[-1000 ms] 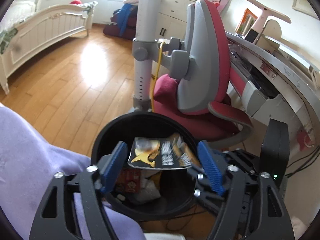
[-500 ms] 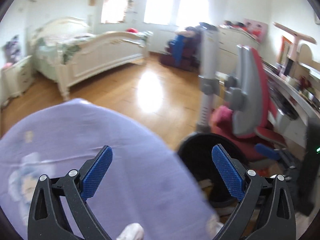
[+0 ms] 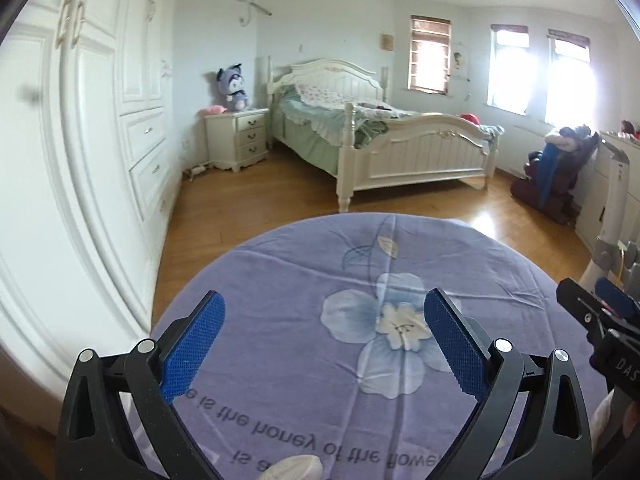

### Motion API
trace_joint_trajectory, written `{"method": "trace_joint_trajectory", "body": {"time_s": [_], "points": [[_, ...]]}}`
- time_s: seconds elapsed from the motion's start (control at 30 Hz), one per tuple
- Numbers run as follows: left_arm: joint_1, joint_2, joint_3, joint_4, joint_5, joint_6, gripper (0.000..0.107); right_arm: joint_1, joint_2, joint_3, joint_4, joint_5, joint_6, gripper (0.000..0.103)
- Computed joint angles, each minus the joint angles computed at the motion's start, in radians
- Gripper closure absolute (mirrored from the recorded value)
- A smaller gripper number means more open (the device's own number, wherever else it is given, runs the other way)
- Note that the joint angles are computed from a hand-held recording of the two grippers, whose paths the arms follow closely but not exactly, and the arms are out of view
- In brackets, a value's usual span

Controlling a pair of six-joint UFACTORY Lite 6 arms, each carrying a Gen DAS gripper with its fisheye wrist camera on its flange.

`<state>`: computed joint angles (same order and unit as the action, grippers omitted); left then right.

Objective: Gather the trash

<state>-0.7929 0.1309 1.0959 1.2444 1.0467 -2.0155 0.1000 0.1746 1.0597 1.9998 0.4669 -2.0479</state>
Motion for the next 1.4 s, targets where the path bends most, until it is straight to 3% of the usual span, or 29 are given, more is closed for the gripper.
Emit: {"method": "trace_joint_trajectory", "body": {"time_s": [0.2, 0.43, 1.4], "points": [[-0.010, -0.068, -0.111, -0.001, 0.029, -0.072, 0.009, 0.127, -0.022, -0.068, 0.330, -0.046, -0.336, 0.005], [-0.058, -0.069, -0.153, 0.030, 0.031, -0.171, 0.009, 0.153, -0.160, -0.225, 0.603, 0.013, -0.618, 0.005], [-0.036, 0.002, -0.145, 0.049, -0.025, -0.211, 0.009, 0.164, -0.088, -0.156, 0.539, -0.034, -0.548, 0.005]]}}
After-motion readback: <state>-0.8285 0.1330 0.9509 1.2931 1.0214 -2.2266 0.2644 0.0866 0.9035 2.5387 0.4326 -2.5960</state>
